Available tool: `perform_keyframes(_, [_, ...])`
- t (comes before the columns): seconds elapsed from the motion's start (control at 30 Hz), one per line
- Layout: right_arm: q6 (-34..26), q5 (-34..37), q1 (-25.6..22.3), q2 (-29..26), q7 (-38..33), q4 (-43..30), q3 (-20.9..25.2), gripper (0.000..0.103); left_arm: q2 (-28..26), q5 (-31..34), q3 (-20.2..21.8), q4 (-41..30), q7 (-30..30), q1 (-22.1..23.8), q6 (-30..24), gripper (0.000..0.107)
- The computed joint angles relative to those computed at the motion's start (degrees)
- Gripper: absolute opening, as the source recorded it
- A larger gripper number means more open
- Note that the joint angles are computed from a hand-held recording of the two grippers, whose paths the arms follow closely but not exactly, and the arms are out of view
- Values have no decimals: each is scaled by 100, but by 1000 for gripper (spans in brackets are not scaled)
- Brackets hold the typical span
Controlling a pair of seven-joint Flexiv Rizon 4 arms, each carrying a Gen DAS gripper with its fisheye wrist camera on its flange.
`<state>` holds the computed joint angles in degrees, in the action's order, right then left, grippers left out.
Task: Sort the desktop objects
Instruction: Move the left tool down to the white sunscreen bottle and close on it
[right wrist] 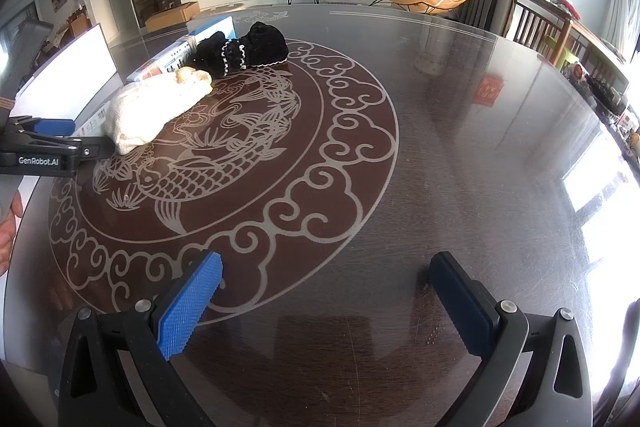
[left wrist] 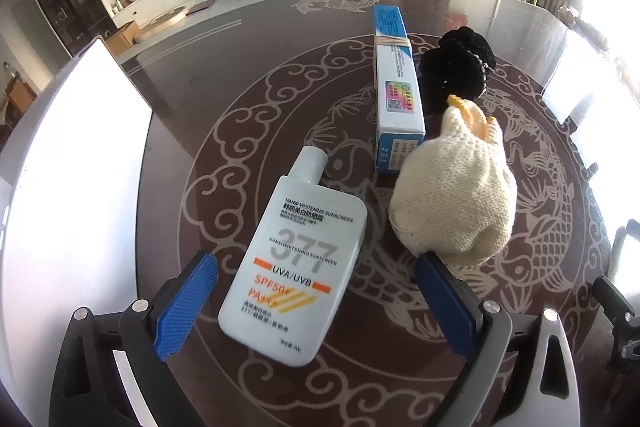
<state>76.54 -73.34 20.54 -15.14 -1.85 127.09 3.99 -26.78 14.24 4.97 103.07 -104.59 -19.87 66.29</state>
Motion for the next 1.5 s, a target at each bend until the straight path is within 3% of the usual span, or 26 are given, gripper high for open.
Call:
perform_keyframes(0.27, [-4,0,2,0,3,0,3,103,-115,-596,-241,268,159,319,588,102])
perform_keyframes(0.6, [-18,17,10,11,3,8,14,103,-259,-617,152,257,-138,3,951,103])
perform_keyframes(0.67, [-18,17,11,12,3,8,13,103,-231,-555,201,334,-201,-58,1121,93])
perform_keyframes(0.83, [-17,18,11,11,1,8,13,103,-197,-404,460,384,-467,-331,1315,52])
perform_keyframes(1.03, [-14,16,10,11,-1,9,12,103,-107,176,1226,485,-1718,-1081,1311,52])
perform_keyframes(1.2, [-10,8,8,10,3,9,11,103,207,883,1545,793,-2704,-1478,1212,51])
perform_keyframes(1.33, [-6,1,3,12,4,11,9,103,548,1497,1571,1163,-3259,-1599,1256,51])
perform_keyframes(1.5, [-5,1,2,12,4,11,10,103,821,1969,1264,1442,-3438,-1298,1376,51])
